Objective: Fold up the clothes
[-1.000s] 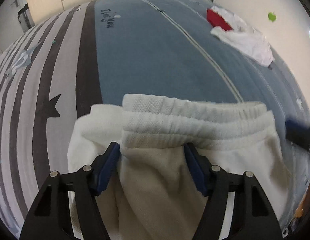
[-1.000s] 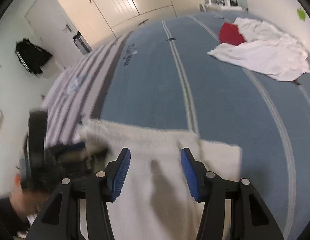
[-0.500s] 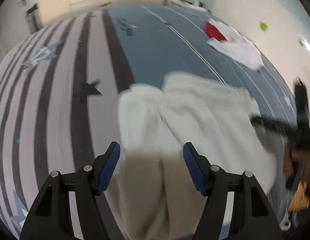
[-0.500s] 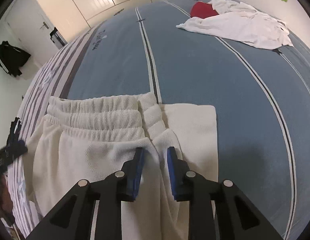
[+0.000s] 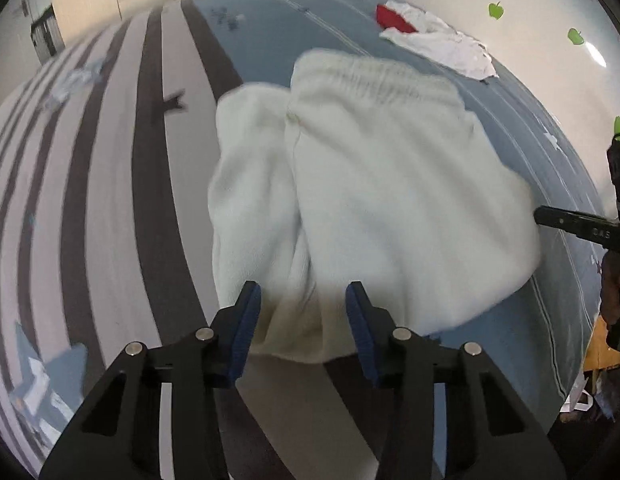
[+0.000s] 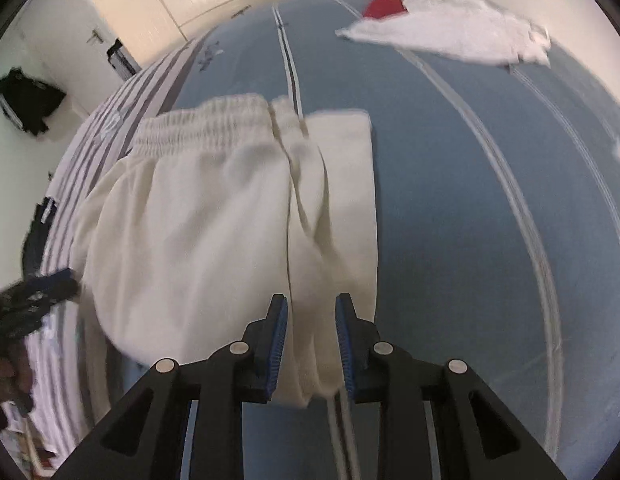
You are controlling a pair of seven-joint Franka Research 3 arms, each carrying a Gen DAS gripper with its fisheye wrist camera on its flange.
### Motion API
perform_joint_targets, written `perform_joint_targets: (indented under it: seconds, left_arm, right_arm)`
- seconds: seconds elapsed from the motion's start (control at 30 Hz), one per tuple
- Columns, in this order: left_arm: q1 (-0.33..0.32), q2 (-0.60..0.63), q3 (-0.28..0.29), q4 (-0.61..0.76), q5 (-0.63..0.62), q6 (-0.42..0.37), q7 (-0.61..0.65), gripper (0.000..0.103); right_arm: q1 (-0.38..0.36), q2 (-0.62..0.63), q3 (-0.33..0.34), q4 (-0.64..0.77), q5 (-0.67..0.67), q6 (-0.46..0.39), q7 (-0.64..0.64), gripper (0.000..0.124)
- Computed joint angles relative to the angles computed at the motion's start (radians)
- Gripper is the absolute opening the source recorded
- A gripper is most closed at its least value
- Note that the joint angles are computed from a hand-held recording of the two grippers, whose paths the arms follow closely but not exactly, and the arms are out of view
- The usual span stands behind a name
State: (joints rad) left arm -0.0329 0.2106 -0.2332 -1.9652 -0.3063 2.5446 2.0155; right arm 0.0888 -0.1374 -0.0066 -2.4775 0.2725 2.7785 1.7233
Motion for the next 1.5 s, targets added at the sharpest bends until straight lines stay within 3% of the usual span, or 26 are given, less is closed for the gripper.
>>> perform_joint_targets:
  seconds: [0.07,0.17,0.27,0.4,0.47,0.53,0.57,0.6,0.63,0.73,0.97,1.03,1.13,1.33,1.5]
  left_arm:
    - [0.003,0.016,-0.002,0.007,-0.005,-0.009,0.007,0.040]
    - [0.007,0.031,-0.012,0.025,-0.016,-0.020,0.031,0.021]
    - [0.006,0.029,-0.014,0.026,-0.024,0.001,0.022,0.011]
    - [0.001,0.049,-0.009,0.036,0.015,-0.016,-0.001,0.011]
    - [0.004,0.056,-0.013,0.041,0.018,-0.022,0.008,0.011]
    - [-0.005,0.062,-0.007,0.040,0.052,-0.014,-0.003,0.011]
    - [-0.009,0.059,-0.004,0.035,0.066,-0.003,-0.016,0.002]
    - [-0.012,0.057,-0.002,0.029,0.080,0.007,-0.029,0.003]
    - [-0.007,0.055,-0.005,0.030,0.072,0.007,-0.035,0.002]
    - [0.009,0.042,0.011,0.030,0.075,0.022,-0.083,0.002]
    - [0.030,0.053,0.033,0.029,0.146,0.029,-0.119,0.001]
    - [0.040,0.054,0.025,0.039,0.129,0.017,-0.126,0.002]
    - [0.041,0.030,0.039,0.032,0.137,0.064,-0.189,0.002]
    - [0.087,0.013,-0.017,0.052,-0.047,0.050,-0.034,0.002]
    - [0.042,0.119,-0.054,0.162,-0.081,0.004,0.035,0.002]
  right_arm:
    - [0.014,0.001,-0.009,-0.015,0.048,0.014,-0.042,0.022]
    - [0.038,-0.001,-0.011,-0.029,0.105,0.029,-0.117,0.022]
    - [0.051,-0.012,-0.013,-0.037,0.143,0.047,-0.179,0.022]
    - [0.032,0.003,-0.003,-0.029,0.116,0.018,-0.128,0.023]
    - [0.015,0.013,0.015,-0.029,0.036,0.015,-0.073,0.035]
    - [0.001,0.024,0.027,-0.026,-0.049,0.014,-0.011,0.040]
    - [0.001,0.029,0.027,-0.025,-0.064,0.015,0.001,0.040]
    - [0.005,0.033,0.023,-0.026,-0.061,0.017,0.004,0.039]
    - [0.012,0.034,0.018,-0.029,-0.041,0.023,-0.007,0.036]
    - [0.033,0.028,0.005,-0.039,0.035,0.037,-0.061,0.007]
    - [-0.019,0.018,0.021,-0.062,-0.123,-0.004,0.129,0.000]
    - [-0.016,-0.005,0.003,-0.087,-0.068,0.013,0.135,0.000]
    - [-0.035,-0.043,0.020,-0.105,-0.108,0.044,0.193,0.000]
    - [0.065,0.003,-0.006,-0.026,0.060,0.100,-0.029,0.002]
    - [0.092,0.115,0.014,0.095,0.109,0.109,-0.144,0.002]
